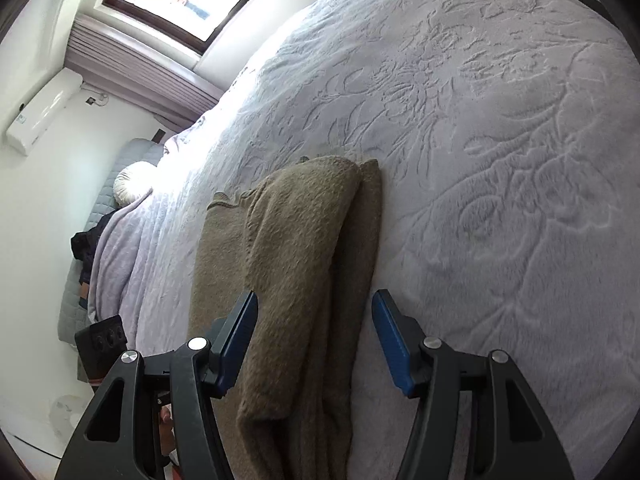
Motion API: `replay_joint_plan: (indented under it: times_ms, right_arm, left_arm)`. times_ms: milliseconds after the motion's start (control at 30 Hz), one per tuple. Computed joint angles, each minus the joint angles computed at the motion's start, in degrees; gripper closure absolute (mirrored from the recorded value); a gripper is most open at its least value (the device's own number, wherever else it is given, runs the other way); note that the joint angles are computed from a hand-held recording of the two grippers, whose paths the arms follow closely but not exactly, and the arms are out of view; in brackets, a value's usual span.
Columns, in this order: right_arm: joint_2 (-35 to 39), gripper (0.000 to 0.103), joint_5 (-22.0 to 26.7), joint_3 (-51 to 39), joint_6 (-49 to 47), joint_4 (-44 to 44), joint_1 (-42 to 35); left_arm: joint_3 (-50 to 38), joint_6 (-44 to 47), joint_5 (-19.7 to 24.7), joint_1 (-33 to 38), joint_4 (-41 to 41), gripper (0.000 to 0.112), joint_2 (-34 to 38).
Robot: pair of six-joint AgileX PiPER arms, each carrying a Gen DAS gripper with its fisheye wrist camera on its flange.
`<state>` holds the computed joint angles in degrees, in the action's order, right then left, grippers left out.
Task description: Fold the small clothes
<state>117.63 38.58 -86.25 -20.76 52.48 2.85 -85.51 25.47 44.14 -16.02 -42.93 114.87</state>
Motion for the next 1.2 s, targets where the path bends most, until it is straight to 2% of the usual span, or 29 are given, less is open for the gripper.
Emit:
replay_joint_plan:
  times_ms: [133,200,267,400,533,567,600,700,767,833,900,1067,1200]
  right_arm:
    - [6.4,0.040,5.6,-8.5,0.1,-0.7,-1.4]
    - [8.8,0.033,7.7,-11.7,-0.2,-0.4,-1.4]
    - [11.8,0.029,10.8,-16.5,0.7,-1.1,-1.3]
    - [16.4,0.029,15.3,-23.6,0.1,-1.2,-1.5]
    - [16.5,0.030,15.1,-23.4,0.4,-0.4,-1.1]
    - [16.8,0.039,15.6,-24.2,1.2,-1.0,-0.7]
    - [16.9,0.053,15.8,-24.6,2.5,-2.0,-0.1]
    - [15.6,0.065,13.8,-22.1,2.2,0.3,0.4]
    - [13.9,0.069,12.3,-19.1,0.3,3.6,0.4]
    - [12.1,0.070,11.4,-16.2,-2.0,6.8,0.2]
    - [9.8,0.070,11.0,-12.9,-5.0,10.7,0.3]
    - [4.7,0.070,10.0,-9.3,-3.4,10.1,2.8]
    - [-0.5,0.070,8.8,-5.0,-2.7,10.4,5.3]
  left_arm:
    - [-4.3,1.5,1.8,-0.6,-1.3,0.009,3.3]
    - [-6.6,1.5,2.6,-1.2,-1.4,0.009,5.1]
    - [-8.2,0.4,2.0,-2.6,0.1,0.009,6.5]
    - [-8.3,-1.1,0.1,-3.9,1.7,0.009,7.0]
    - [-7.0,0.8,0.3,-3.3,-0.4,0.010,6.3]
    - [-6.3,1.2,-0.1,-3.2,-0.9,0.015,5.8]
    - [-5.5,1.7,-0.5,-3.2,-1.6,0.017,5.1]
    - [-2.8,3.9,-1.3,-2.4,-4.2,0.033,2.8]
    - [-2.3,5.0,-0.5,-1.4,-5.8,0.049,1.9]
    - [-1.7,6.9,1.1,-0.2,-8.5,0.055,0.8]
    - [0.4,8.0,1.7,0.1,-9.4,0.056,-1.8]
    - [6.0,9.4,1.9,0.0,-9.3,0.056,-8.7]
    - [13.2,11.9,3.3,2.6,-11.0,0.056,-16.6]
